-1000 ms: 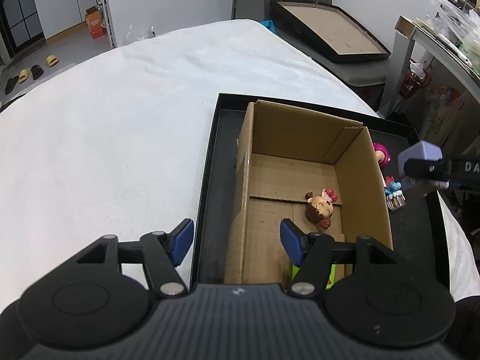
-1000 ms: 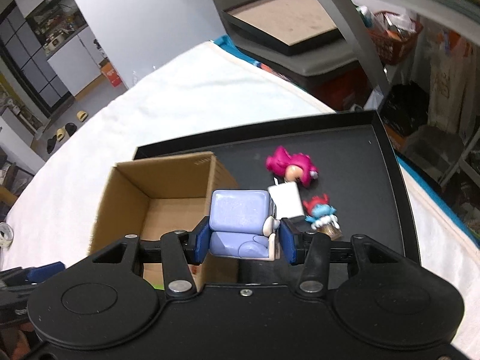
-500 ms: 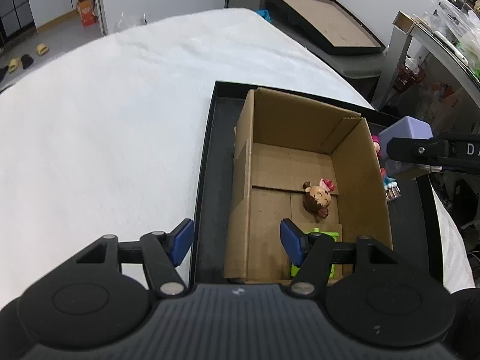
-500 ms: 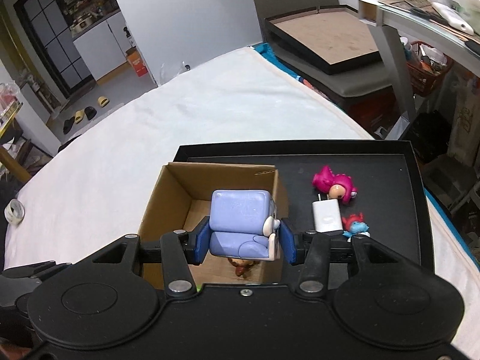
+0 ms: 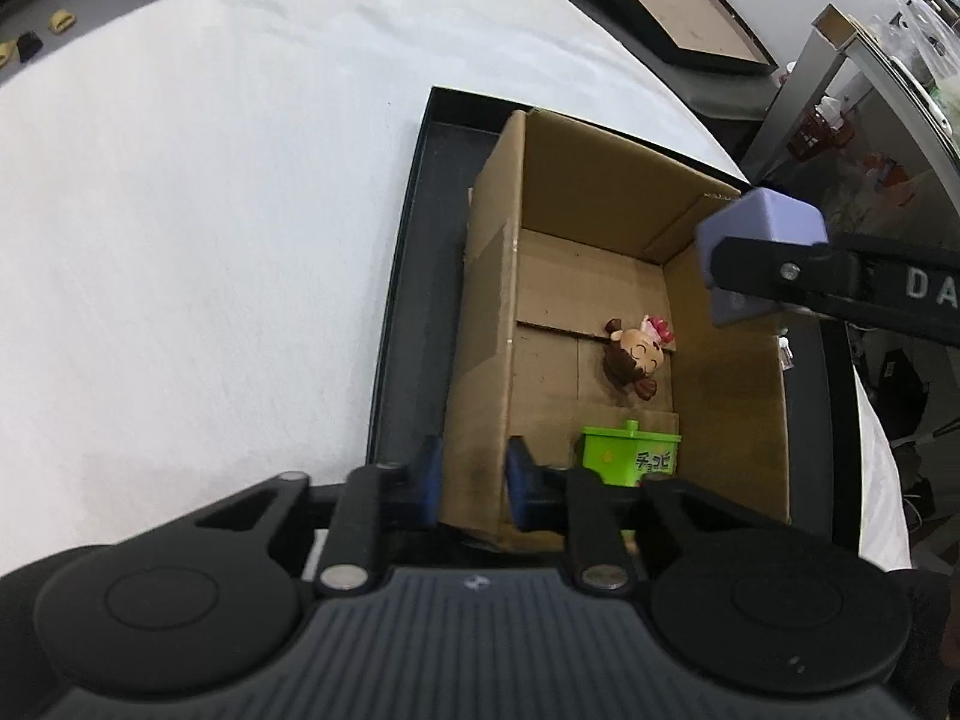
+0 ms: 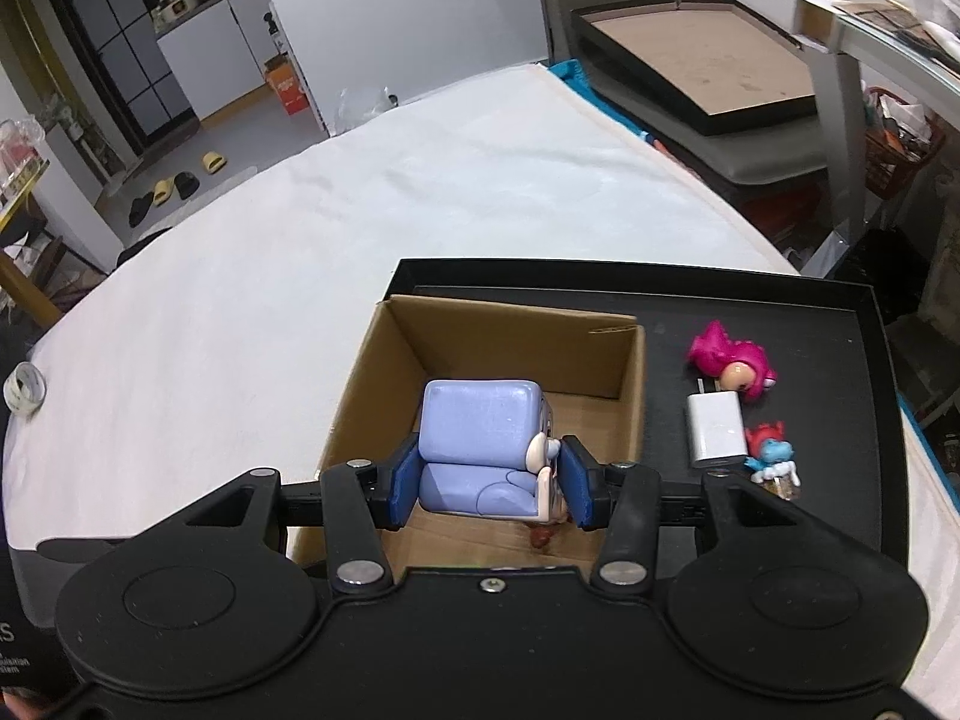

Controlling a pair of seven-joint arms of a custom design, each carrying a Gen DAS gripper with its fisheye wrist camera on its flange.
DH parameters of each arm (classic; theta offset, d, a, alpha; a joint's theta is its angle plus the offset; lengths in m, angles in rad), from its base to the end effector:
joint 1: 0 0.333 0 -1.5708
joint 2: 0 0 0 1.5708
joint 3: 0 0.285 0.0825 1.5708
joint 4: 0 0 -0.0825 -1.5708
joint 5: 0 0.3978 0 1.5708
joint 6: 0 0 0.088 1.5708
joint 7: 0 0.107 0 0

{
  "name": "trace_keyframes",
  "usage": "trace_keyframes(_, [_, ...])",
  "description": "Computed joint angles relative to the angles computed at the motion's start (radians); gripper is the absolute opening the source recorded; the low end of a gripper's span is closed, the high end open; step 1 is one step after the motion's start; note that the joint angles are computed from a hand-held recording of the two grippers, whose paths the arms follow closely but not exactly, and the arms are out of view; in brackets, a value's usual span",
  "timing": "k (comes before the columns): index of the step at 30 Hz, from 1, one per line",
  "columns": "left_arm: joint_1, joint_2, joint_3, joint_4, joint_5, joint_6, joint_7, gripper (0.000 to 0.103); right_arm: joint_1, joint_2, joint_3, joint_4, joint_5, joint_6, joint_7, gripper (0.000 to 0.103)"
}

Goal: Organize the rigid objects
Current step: 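Carry the lavender figure into the box and open the right gripper, then raise the open right gripper away from the box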

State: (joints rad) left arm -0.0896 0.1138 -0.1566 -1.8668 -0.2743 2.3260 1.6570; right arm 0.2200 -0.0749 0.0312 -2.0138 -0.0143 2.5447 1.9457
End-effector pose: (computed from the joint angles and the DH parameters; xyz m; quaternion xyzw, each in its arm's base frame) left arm 0.6117 -0.1558 0.4546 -0.6285 0.7490 -0.2093 0.0169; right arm 0.5762 0.1485 0.5193 -0.6355 0.7122 -0.1417 0.2625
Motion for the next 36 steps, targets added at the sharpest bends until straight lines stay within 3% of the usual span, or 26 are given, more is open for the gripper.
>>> trace_keyframes(11, [0.019,0.018,0.0,0.018,-0.08,-0.03,0.074,0.012,0.013,0.106,0.018,0.132,-0.066,-0.069,0.035,0.047])
trace_keyframes(14, [0.025,0.021,0.001,0.02,-0.104,-0.036,0.092,0.013,0.018,0.14,0.022,0.172,-0.075,-0.05,0.034,0.048])
trace_keyframes(15, [0.026,0.022,0.001,0.022,-0.107,-0.038,0.098,0.013,0.019,0.146,0.023,0.177,-0.076,-0.029,0.033,0.049])
trace_keyframes(17, [0.028,0.021,0.001,0.02,-0.114,-0.037,0.112,0.013,0.026,0.155,0.022,0.196,-0.115,-0.032,0.074,0.064])
trace_keyframes(36, [0.033,0.012,0.001,-0.001,-0.151,-0.026,0.152,0.013,0.018,0.082,0.015,0.116,-0.164,-0.075,0.178,0.066])
